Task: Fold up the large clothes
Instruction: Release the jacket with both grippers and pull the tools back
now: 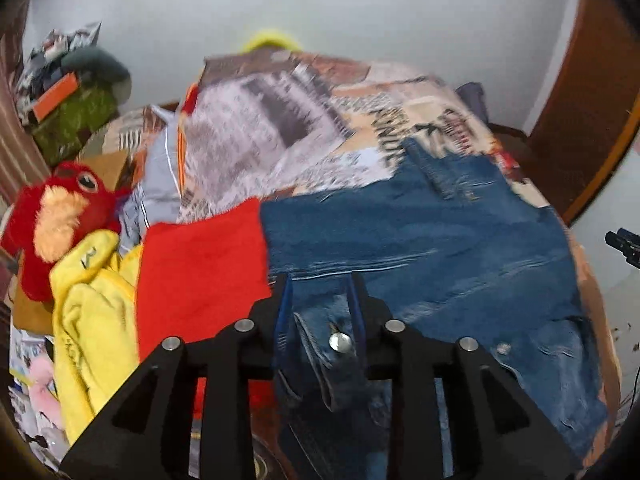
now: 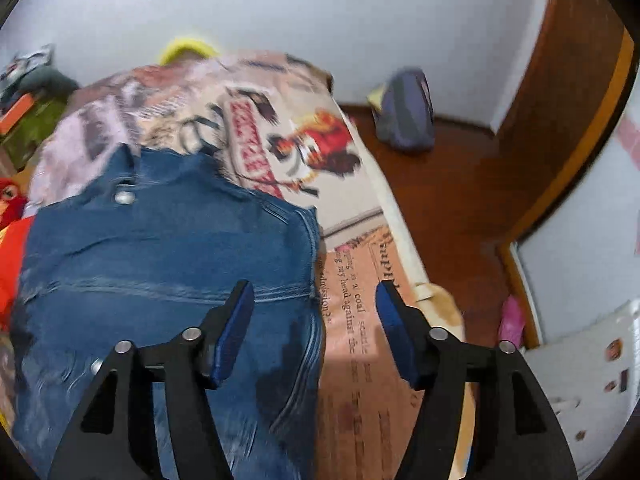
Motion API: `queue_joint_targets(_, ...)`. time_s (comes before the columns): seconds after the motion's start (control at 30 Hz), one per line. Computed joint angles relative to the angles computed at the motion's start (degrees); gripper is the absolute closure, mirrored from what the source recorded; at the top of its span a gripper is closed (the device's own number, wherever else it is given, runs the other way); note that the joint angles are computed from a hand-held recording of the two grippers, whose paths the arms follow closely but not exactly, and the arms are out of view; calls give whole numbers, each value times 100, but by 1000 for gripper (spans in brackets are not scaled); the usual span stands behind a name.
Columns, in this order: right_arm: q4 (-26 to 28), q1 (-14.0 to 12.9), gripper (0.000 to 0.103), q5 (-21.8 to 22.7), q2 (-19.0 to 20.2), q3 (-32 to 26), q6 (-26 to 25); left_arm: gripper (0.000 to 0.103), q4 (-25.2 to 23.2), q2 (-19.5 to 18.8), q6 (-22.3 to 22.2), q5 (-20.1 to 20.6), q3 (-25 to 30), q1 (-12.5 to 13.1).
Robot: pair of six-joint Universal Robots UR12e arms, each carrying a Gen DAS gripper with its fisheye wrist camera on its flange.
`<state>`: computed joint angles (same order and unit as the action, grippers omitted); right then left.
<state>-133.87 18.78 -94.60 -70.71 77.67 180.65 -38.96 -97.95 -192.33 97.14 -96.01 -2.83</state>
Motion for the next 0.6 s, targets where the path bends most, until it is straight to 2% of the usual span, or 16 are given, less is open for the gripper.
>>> queue_joint_targets(0.13,-436,40,22,186,-370,343,-79,53,195,296,227,176,-131,-158)
queue_joint_targets(0.2,-573,52,21,331,-509,481,-52,47,236,483,280,111,-237,-230)
queue_joint_targets(0.3,-693,72,21,535,-728,705,16,32,314,753,311,-101,-453,-318)
queue_joint_targets(0.37,-731,96,21,591,-852,839,27,29,364,881,316,-102,-581,-388)
queue_joint_targets(0.43,-758,126,21,592,-958,977,19,18,384,1017,281,-113,-733,-453)
queue_joint_targets(0.6,-596,151,21,661,-1157,1268,75,17,439,1277,202,-157,-1123,-537)
